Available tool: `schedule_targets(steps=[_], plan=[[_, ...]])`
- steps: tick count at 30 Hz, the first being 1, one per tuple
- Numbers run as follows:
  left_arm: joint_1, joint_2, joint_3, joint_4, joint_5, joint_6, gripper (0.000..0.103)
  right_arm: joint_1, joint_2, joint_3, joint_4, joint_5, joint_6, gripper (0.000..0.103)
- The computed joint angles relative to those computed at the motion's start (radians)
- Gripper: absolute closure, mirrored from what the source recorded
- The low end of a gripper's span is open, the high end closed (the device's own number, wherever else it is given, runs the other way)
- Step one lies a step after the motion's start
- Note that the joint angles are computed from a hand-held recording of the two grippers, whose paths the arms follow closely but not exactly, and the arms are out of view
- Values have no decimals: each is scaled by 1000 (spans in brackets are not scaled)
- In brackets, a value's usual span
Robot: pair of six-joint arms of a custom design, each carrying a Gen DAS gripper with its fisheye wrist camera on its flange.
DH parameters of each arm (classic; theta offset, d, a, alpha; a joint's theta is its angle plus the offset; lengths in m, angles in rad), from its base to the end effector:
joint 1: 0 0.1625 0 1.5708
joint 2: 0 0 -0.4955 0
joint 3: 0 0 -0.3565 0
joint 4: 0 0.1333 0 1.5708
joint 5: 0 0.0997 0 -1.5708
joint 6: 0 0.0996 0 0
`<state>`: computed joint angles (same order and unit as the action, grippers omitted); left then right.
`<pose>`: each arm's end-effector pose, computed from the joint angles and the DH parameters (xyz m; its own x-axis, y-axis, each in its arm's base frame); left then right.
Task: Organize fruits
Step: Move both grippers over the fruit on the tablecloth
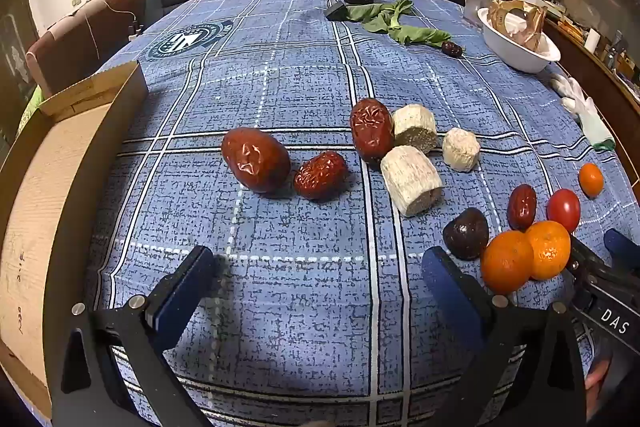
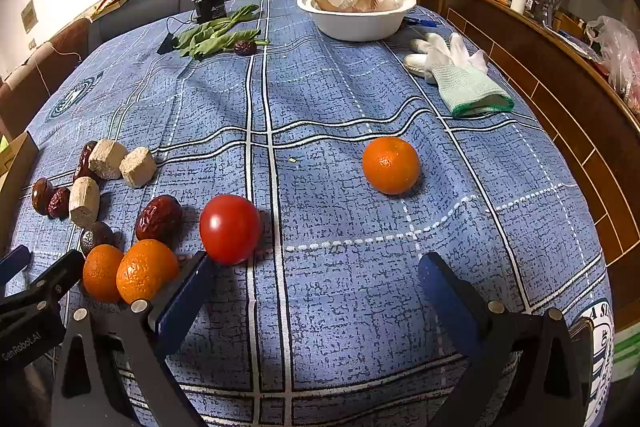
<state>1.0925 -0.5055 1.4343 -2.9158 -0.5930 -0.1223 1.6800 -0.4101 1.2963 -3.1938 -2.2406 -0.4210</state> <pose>-0.1585 -0.7747 0.1063 -0.6969 -0.1392 -0.7035 0.3385 0.8010 -0.4938 0.1589 -0.7936 0.0930 -0.7197 -0.0004 0.6942 -0.4107 0.8065 -0.4253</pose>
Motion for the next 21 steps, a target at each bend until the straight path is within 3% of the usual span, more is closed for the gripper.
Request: schedule_targets(steps=[10, 21], plan=[[0, -3, 0, 13, -4, 2, 0, 0, 0, 0, -1, 0, 0, 1], [8, -42, 37, 52, -84, 76, 0, 0, 1, -1, -1, 0, -1, 1]])
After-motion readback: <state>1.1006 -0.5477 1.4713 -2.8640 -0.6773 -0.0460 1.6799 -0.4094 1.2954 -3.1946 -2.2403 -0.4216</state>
